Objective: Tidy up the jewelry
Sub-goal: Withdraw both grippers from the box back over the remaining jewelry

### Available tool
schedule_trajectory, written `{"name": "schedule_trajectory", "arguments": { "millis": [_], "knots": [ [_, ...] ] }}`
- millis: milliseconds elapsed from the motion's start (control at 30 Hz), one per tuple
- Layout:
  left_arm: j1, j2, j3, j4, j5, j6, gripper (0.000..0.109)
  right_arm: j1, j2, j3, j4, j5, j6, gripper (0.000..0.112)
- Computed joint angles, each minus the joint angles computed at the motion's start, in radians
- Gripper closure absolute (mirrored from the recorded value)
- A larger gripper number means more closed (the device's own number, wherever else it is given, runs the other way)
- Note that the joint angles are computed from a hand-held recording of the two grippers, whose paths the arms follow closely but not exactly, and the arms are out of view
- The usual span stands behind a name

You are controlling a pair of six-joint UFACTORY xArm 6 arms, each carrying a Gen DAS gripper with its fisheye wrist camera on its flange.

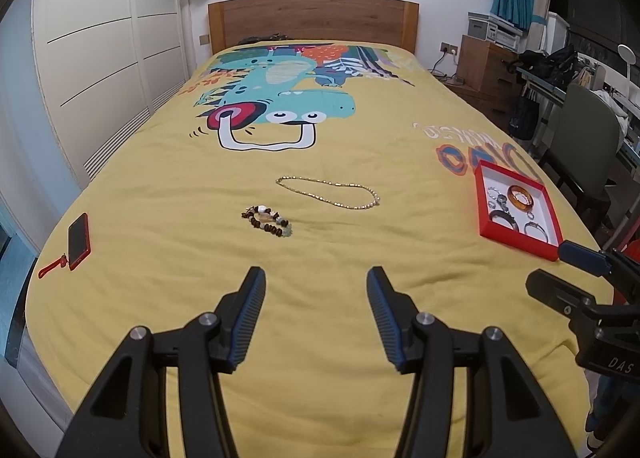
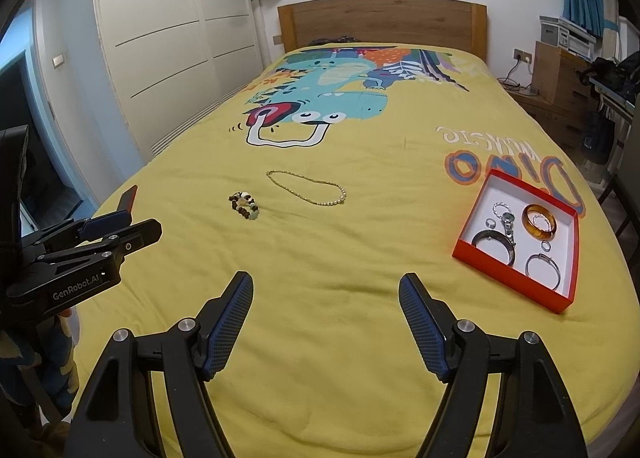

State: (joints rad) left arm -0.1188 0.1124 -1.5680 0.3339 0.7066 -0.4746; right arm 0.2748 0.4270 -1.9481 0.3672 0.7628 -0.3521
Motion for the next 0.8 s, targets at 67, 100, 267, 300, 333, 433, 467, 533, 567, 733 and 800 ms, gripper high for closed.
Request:
{"name": "schedule_trajectory", "arguments": {
  "millis": [67, 100, 267, 300, 333, 433, 467, 533, 567, 733, 800],
  "knots": [
    [0.002, 0.003, -0.002, -0.003, 0.000, 0.003, 0.058, 0.001, 0.003, -0.003, 0.001, 0.000, 0.000, 0.038],
    [0.002, 0.005, -0.003, -0.003, 0.001, 0.002, 0.058, 0.001, 0.005, -0.005, 0.003, 0.002, -0.001, 0.038],
    [0.006, 0.012, -0.008, -0.010, 0.004, 0.007, 0.058, 0.005, 0.017, -0.022, 0.002, 0.010, -0.003, 0.038],
    [0.007, 0.013, -0.009, -0.010, 0.004, 0.007, 0.058, 0.006, 0.020, -0.026, 0.002, 0.012, -0.004, 0.038],
    [0.008, 0.015, -0.010, -0.012, 0.005, 0.007, 0.058, 0.007, 0.023, -0.030, 0.000, 0.013, -0.005, 0.038],
    [0.012, 0.020, -0.014, -0.018, 0.007, 0.009, 0.058, 0.009, 0.033, -0.043, 0.000, 0.018, -0.004, 0.037],
    [0.013, 0.022, -0.016, -0.019, 0.008, 0.009, 0.058, 0.009, 0.038, -0.049, -0.001, 0.022, -0.004, 0.036],
    [0.015, 0.026, -0.018, -0.024, 0.010, 0.011, 0.058, 0.011, 0.044, -0.057, -0.006, 0.025, -0.001, 0.035],
    [0.016, 0.028, -0.020, -0.026, 0.012, 0.012, 0.058, 0.012, 0.048, -0.061, -0.006, 0.026, -0.001, 0.035],
    [0.021, 0.038, -0.025, -0.031, 0.013, 0.013, 0.058, 0.013, 0.066, -0.081, -0.009, 0.035, 0.003, 0.035],
    [0.024, 0.041, -0.023, -0.028, 0.012, 0.008, 0.058, 0.012, 0.074, -0.092, -0.012, 0.040, 0.007, 0.035]
  ]
}}
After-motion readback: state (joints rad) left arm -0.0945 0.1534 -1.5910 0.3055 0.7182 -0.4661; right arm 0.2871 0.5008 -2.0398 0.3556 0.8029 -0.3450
